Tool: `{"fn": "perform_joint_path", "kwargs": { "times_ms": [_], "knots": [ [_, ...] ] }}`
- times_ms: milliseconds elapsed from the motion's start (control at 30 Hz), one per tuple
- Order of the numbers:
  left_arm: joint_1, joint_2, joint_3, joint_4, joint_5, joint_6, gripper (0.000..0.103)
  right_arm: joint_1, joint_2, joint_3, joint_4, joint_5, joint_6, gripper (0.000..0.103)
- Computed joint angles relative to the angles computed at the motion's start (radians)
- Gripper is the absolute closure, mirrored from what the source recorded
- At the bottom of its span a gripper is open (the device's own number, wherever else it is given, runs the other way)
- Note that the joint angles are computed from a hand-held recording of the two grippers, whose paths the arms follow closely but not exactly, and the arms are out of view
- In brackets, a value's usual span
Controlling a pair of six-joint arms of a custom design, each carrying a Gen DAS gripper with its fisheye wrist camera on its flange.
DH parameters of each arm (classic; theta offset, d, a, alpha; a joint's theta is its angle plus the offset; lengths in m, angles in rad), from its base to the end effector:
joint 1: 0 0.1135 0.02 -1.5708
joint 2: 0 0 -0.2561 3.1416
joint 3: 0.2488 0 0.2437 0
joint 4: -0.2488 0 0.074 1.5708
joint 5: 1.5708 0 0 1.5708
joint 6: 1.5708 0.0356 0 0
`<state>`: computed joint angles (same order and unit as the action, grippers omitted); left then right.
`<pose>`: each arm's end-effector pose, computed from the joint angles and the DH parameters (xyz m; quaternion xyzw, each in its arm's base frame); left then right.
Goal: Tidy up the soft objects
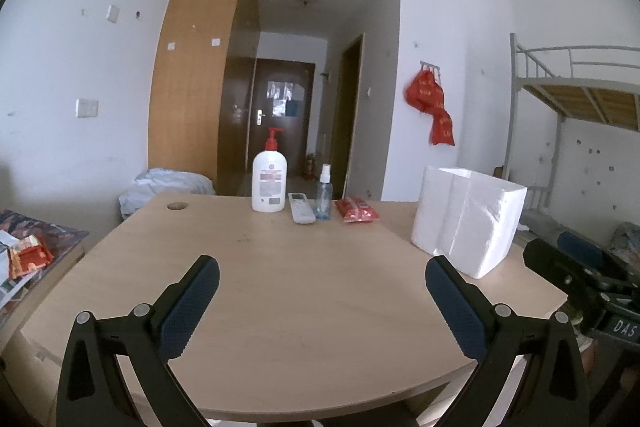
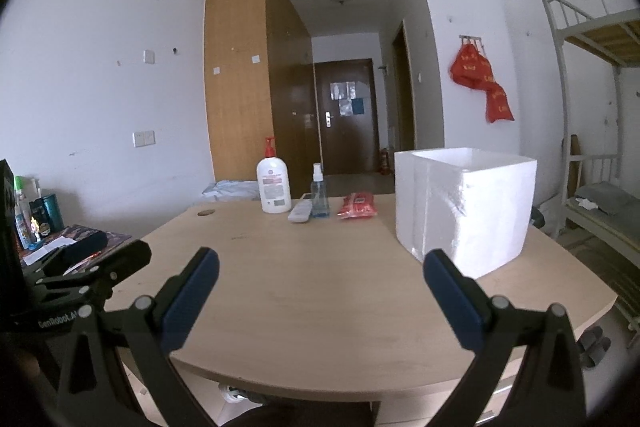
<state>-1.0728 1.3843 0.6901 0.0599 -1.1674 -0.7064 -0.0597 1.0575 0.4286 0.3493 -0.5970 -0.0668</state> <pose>0.1545 -0.2157 0.2080 -0.1089 0.7775 0.0171 0.6192 0.2208 0.0069 0.2176 -0.1796 0.7628 0.1981 0.5888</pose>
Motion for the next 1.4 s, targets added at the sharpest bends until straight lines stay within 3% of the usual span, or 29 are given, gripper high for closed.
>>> {"fn": "perform_joint_path", "kwargs": {
  "times_ms": [1400],
  "knots": [
    [-0.012, -0.004, 0.018, -0.001, -0.026, 0.029, 0.0, -0.046, 0.024, 0.001, 0.023, -0.031, -0.015, 0.0]
  ]
}}
